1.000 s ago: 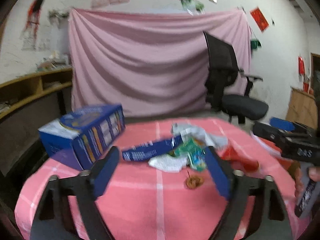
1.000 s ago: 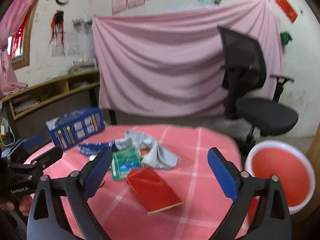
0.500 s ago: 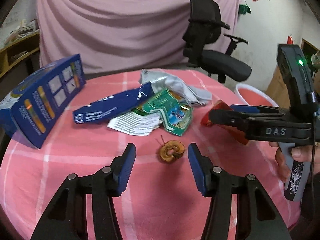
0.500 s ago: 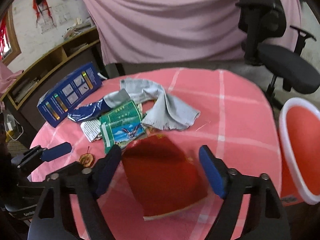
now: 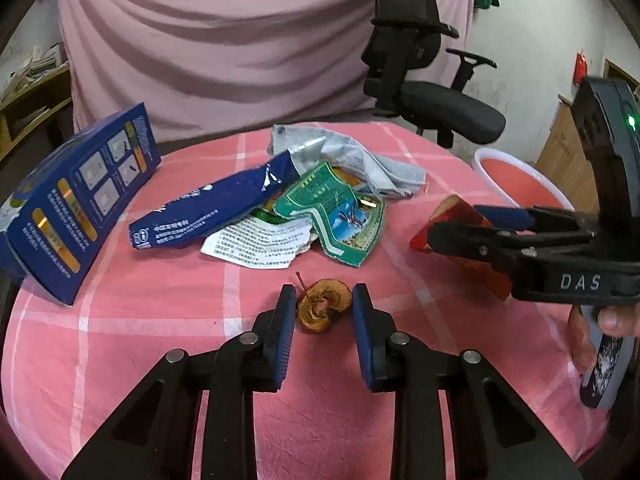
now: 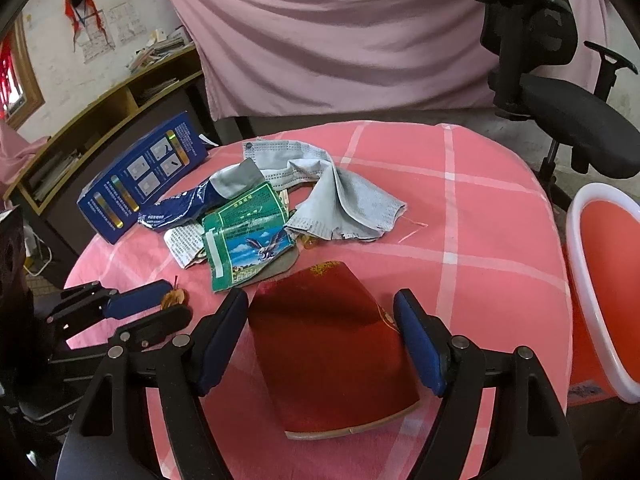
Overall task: Collect trash
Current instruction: 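Grasp the red paper packet with the right gripper while the left grasps the dried fruit slice, then carry both items over the orange bucket and open both grippers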
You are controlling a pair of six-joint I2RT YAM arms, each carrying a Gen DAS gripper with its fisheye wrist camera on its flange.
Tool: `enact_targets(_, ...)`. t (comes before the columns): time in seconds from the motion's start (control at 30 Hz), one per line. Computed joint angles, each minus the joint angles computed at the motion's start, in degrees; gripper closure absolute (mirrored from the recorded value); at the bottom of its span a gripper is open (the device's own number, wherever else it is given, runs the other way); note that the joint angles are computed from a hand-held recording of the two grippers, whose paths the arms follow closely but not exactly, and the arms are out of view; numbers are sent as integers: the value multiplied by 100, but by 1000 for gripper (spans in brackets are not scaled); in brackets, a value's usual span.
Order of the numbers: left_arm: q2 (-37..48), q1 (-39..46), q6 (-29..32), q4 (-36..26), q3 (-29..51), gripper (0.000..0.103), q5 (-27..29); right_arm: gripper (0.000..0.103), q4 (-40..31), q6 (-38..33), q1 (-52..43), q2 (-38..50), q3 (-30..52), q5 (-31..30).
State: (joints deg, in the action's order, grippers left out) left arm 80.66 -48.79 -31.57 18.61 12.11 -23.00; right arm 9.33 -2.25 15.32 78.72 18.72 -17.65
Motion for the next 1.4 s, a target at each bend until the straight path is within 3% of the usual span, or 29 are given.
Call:
enact_targets(0.13, -450, -443, -338, -84, -88, 79, -683, 30, 204, 119, -205, -539, -331, -152)
enact_targets(0.2, -665, -847, -470, -179, -38, 79, -1282, 30, 323, 177, -402, -1004, -569, -308)
enact_targets(0.3, -681, -1154, -421, -95, 191, 79, -1767, 30, 437, 316, -735, -1775, -859, -493)
enact_targets(0.4, -322, -1384, 35, 449, 566, 79, -2197, 30, 512, 366, -1430, -2947, -1131, -760)
enact_targets(0.53, 218, -1570, 975, 1419, 1112, 79, -2418, 30, 782, 474, -2745, -3726, -1156, -1504)
enact_targets(0.7, 1291, -1470, 2005, 2171, 2312, 79, -1884, 30, 2080, 515, -4178, -2788, -862, -1942)
enact_targets(0.8, 1994, -1381, 2152, 2056, 3189, 79, -1417, 30, 2920, 625, -4888, -1714, -645, -2085)
enact_targets(0.9, 2649, -1225, 1939, 1537, 4130, 79, -852, 30, 3452, 608, -5334, -718, -403, -2092)
enact_targets(1.23, 4385, -802, 1125, -770, 6806, 79, 462, 30, 3158, 134, -5948, 1251, 449, -2177)
enact_targets(1.4, 4656, -675, 787, -1239, 7183, 79, 829, 28, 2801, 23, -5844, 1664, 796, -2026)
